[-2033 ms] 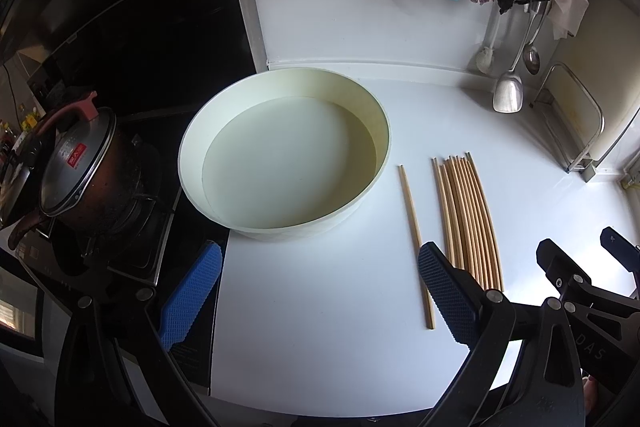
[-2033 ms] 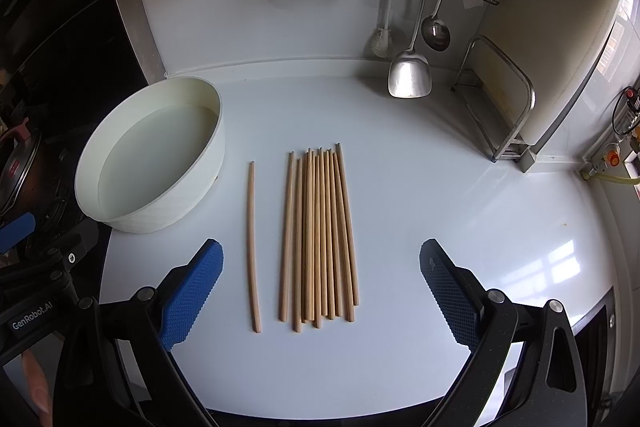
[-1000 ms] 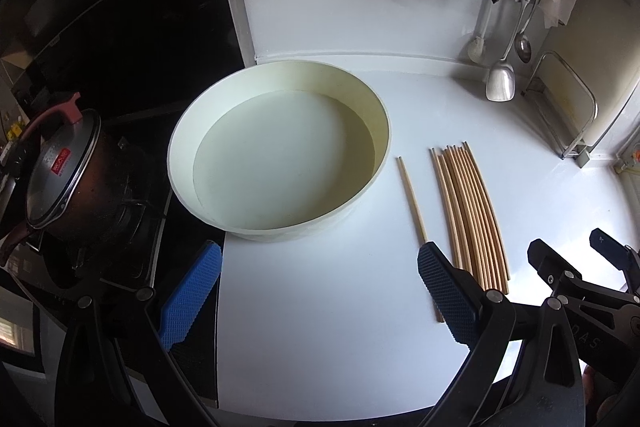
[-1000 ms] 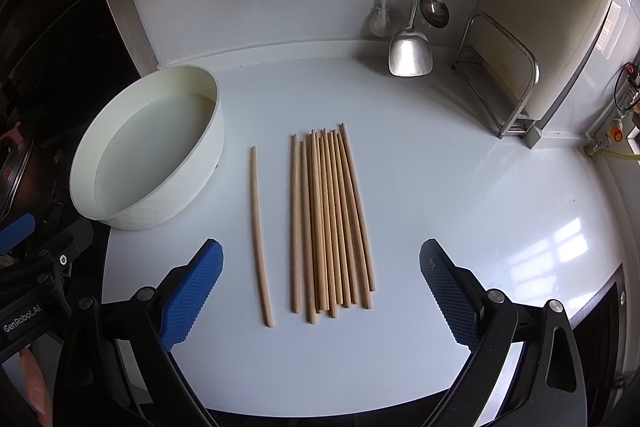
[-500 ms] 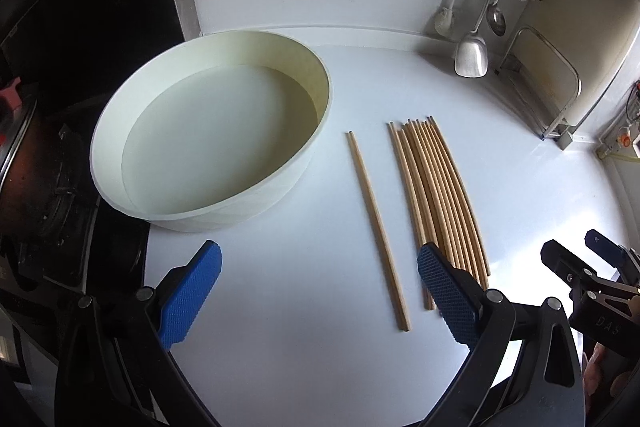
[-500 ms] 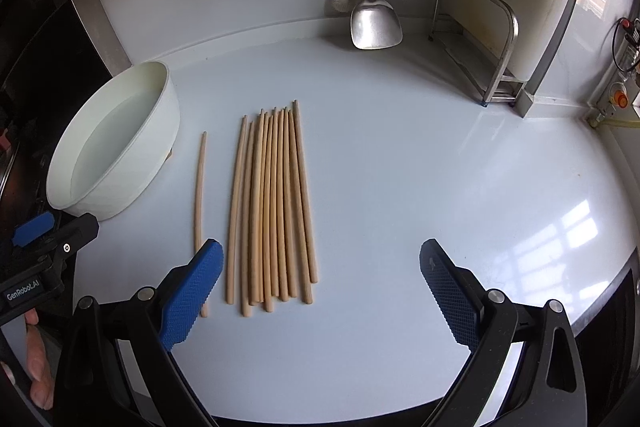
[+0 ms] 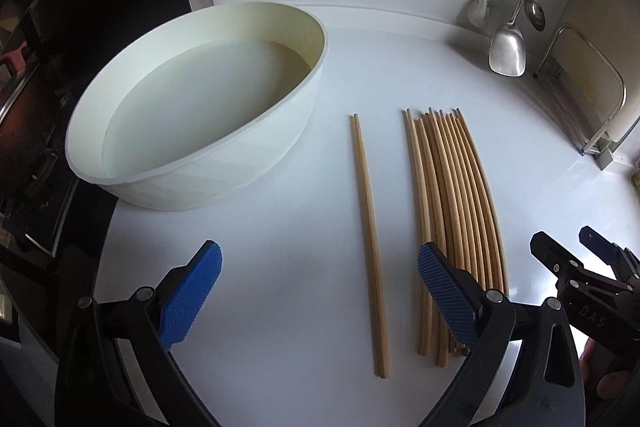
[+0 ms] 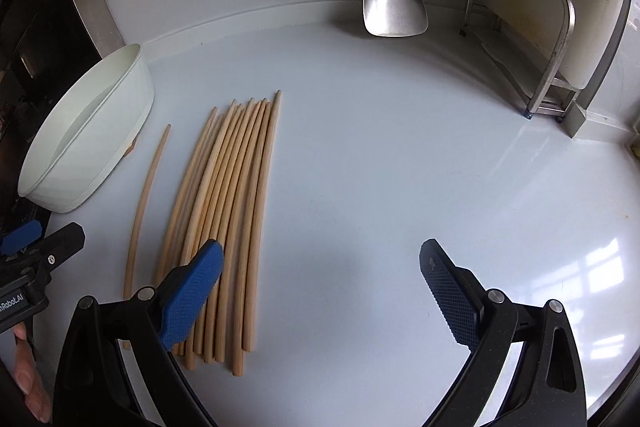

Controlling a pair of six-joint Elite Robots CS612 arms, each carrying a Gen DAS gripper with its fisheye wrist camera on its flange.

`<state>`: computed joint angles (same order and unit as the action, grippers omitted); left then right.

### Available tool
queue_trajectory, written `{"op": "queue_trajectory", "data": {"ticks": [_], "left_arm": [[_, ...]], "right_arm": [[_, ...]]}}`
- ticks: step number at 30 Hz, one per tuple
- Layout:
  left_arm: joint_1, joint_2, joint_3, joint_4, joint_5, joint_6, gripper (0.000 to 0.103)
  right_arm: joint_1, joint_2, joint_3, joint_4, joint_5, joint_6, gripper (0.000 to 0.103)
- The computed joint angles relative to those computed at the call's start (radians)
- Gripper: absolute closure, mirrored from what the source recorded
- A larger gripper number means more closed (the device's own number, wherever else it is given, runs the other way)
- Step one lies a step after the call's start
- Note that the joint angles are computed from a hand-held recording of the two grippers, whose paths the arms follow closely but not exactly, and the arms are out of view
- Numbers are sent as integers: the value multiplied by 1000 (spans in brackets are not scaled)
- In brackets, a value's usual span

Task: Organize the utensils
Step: 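Move the left tool toward the lone chopstick while the right tool approaches the chopstick row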

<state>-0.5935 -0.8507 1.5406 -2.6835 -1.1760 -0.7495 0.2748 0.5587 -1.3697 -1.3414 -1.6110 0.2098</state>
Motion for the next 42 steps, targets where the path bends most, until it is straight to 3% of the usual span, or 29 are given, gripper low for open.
{"op": "queue_trajectory", "data": {"ticks": [9,16,24,42], "left_arm": [[5,46,-16,-56,25,10,6],[8,60,-34,-15,16,9,6],[8,63,-33,-18,14,11,6],[5,81,-65,42,19,7,6]], "right_arm": [[14,5,50,-49,-81,17,9],[21,5,62,-51,-149,23,9],[20,8,55,-57,-143,7,9],[34,4,71,-57,-205,-89,9]]}}
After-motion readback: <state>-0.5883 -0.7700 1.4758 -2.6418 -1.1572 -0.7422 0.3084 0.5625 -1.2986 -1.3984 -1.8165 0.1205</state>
